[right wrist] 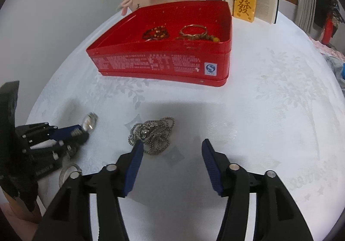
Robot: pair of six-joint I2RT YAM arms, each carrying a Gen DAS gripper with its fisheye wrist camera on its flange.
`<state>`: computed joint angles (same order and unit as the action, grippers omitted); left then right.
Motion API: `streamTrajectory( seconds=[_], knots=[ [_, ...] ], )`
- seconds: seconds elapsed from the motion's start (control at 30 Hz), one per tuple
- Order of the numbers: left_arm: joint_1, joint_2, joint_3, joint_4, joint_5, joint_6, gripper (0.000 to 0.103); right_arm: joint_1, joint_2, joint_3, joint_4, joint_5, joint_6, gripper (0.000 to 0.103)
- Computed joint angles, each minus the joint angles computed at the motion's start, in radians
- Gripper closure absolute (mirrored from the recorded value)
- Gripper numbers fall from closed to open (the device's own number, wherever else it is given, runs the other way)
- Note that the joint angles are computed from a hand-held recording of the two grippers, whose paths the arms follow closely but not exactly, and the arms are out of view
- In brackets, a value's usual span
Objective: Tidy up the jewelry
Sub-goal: 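Grasp the silver wristwatch with left tool while right tool grasps silver chain necklace, then carry the watch and chain necklace over the red tin with both tools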
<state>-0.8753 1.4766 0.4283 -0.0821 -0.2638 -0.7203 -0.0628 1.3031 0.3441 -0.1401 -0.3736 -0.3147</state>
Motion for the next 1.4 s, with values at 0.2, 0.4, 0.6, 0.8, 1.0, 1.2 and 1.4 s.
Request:
streamTrajectory(
  seconds=[0.2, 0.4, 0.6, 0.8, 1.0, 1.2, 1.4],
  knots=[
    [0.026, -0.033, -0.033, 0.025, 0.016, -0.016, 0.087, 0.058, 0.032, 0.002, 0.032, 0.022, 0.019, 0.044],
    [0.038, -0.051, -0.045, 0.037, 0.009, -0.019, 0.087, 0.15, 0.069, 0.018, 0.063, 0.086, 0.054, 0.029],
    [0.059, -0.083, -0.049, 0.031, 0.003, 0.004, 0.087, 0.246, 0.124, 0.026, 0.133, 0.181, 0.099, 0.026],
    [0.064, -0.079, -0.043, 0.032, 0.001, 0.016, 0.087, 0.298, 0.112, -0.025, 0.209, 0.243, 0.1, 0.036],
    [0.076, -0.029, -0.044, 0.068, 0.024, 0.024, 0.087, 0.297, 0.084, -0.035, 0.203, 0.224, 0.076, 0.079],
    [0.09, -0.009, -0.035, 0.089, 0.047, 0.041, 0.078, 0.255, 0.087, -0.031, 0.198, 0.157, 0.059, 0.093],
    [0.101, 0.01, -0.031, 0.112, 0.049, 0.025, 0.087, 0.153, 0.149, 0.032, 0.14, 0.003, 0.046, 0.094]
  ],
)
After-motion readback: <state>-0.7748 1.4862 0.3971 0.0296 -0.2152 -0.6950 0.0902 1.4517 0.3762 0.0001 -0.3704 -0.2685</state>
